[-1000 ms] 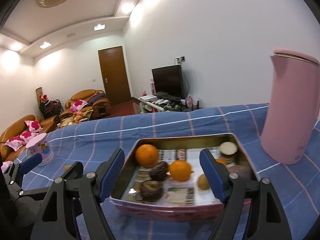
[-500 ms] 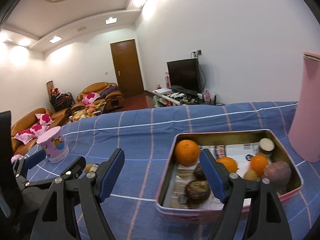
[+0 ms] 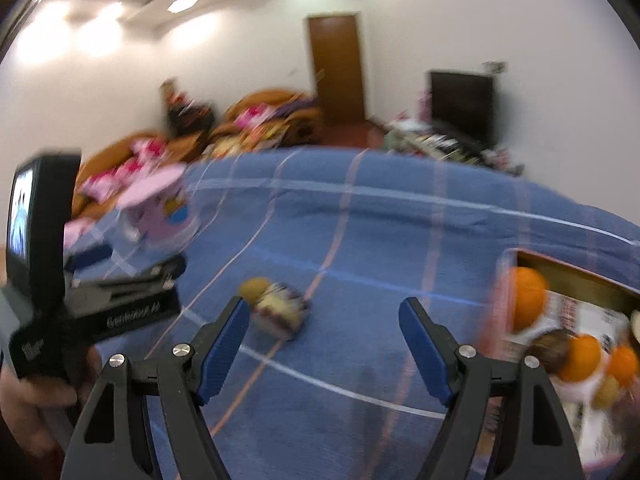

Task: Organize fruits
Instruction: 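Move both tools back toward the remaining kiwi and jar, then grasp the kiwi with the left tool while the right tool grasps the small jar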

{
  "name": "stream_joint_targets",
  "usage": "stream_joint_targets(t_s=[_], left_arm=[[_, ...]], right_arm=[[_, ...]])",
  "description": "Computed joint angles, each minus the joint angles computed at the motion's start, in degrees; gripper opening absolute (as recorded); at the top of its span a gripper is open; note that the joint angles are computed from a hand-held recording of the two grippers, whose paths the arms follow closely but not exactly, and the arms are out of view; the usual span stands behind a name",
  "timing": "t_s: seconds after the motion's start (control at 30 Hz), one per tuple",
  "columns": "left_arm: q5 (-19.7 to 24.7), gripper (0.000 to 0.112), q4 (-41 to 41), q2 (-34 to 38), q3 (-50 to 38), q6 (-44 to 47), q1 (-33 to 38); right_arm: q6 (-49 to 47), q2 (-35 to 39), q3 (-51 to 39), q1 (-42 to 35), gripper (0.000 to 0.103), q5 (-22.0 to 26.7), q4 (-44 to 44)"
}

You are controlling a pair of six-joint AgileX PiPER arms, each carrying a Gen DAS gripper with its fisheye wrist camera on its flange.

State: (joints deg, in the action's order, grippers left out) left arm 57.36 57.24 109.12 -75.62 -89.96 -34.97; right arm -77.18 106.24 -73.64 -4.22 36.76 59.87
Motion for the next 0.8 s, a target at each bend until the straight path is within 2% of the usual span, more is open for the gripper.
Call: stream_joint_targets(t_s=[0.07,0.2,0.3,0.43,0.5,0.57,0.7,0.8], left_arm=[[-0.1,0.103,-0.6,0.5,-0.6,1.4,0.2],[-0.2,0.103,-1.3,0.9,-1.0,3.5,0.5],[-0.1,0.103,-1.8,1.1,-1.5,4.2,0.7],[0.2,0.103,-2.5,1.4,-2.2,5.1,1.1],[-0.2,0.103,-2.7,1.3,-2.2,5.3,1.2],[-0.3,0.103,-2.6,1.2,-2.2,5.5,1.3],[-1.3,0.103,-2.0,0.6,-1.4,5.3,1.2],[-3.3,0.103,0.1,-0.2,0.0,4.4,0.5]], right_arm=[[3.2,1.9,-3.0,2.1,0.078,0.5,-4.9],[4.2,3.3,-4.8,5.0,0.078,-1.3,-9.0],[7.7,5.6,-8.5,6.6,0.075,0.7,-15.1],[14.3,9.0,-13.3,8.4,0.055,3.0,-22.2],[17.4,10.6,-15.6,8.7,0.052,5.2,-25.2],[17.2,10.6,-15.8,8.4,0.045,5.7,-24.7],[17.2,8.2,-12.4,9.1,0.045,1.8,-25.1],[10.9,5.0,-7.7,6.6,0.045,-0.4,-15.4]])
